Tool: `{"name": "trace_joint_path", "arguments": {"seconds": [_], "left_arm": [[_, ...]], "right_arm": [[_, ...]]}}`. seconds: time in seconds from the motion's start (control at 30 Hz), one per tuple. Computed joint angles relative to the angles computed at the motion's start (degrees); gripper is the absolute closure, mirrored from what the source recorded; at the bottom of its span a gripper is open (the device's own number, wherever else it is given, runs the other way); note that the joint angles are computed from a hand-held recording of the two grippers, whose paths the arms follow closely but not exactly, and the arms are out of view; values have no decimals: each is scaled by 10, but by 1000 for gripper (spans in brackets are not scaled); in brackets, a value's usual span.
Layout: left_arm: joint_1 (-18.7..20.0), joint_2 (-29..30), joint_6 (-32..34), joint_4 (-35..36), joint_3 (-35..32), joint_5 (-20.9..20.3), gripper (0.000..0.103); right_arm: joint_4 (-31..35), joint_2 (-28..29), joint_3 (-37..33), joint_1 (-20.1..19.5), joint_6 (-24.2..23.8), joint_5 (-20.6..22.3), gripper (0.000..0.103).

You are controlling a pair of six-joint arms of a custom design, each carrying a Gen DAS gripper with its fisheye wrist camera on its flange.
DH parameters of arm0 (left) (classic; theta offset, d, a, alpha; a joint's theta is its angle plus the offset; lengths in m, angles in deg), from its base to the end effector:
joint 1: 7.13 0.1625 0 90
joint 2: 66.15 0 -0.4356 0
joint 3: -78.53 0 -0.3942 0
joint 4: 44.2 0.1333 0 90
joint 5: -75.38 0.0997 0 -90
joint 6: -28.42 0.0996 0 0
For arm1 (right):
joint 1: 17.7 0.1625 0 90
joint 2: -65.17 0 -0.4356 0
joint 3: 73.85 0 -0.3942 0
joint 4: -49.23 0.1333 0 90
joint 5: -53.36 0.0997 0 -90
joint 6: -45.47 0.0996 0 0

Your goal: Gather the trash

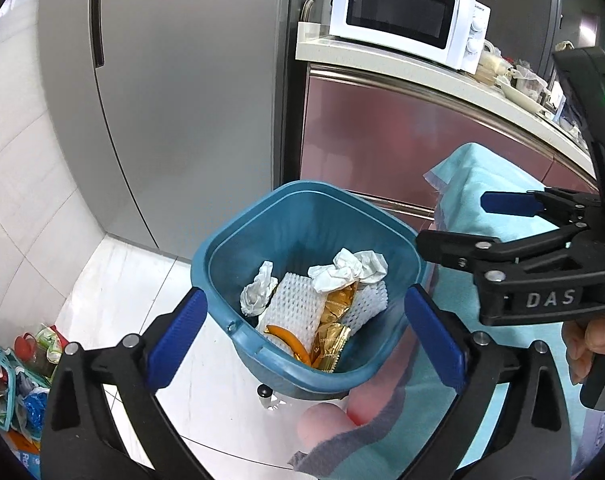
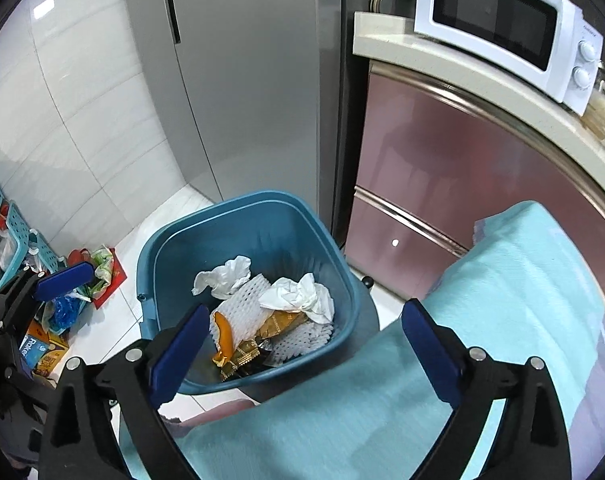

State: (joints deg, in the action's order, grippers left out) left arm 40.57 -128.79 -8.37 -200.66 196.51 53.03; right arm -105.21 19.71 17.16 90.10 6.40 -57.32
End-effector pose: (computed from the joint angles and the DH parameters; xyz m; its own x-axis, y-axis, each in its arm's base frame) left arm -0.1896 -0.5434 0.2072 -0.7169 -0.3353 -0.6113 0.2885 0.6555 -0.6979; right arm 0.3093 -0.6423 0.1357 -0.5364 -0.7053 0.4635 -0.8080 0.5878 -0.0408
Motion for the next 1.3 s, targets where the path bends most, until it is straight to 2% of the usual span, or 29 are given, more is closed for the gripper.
{"name": "trace_joint_path", "arguments": {"seconds": [0.27,0.5,0.77,1.3], "left_arm": [[-31,-1,-40,43,0,16,6],[-64,20,-43,41,-8,18,6],[-96,76,1,2,-44,5,6],[-148,177,87,-58,-117,-39,6]], "right_arm": [[-53,-46,45,-9,-19,10,7],[-97,-107,96,-34,-24,25,7],[-136,-180,150,-74,-11,47,7],[-239,-328,262,-154,-7,60,7]]}}
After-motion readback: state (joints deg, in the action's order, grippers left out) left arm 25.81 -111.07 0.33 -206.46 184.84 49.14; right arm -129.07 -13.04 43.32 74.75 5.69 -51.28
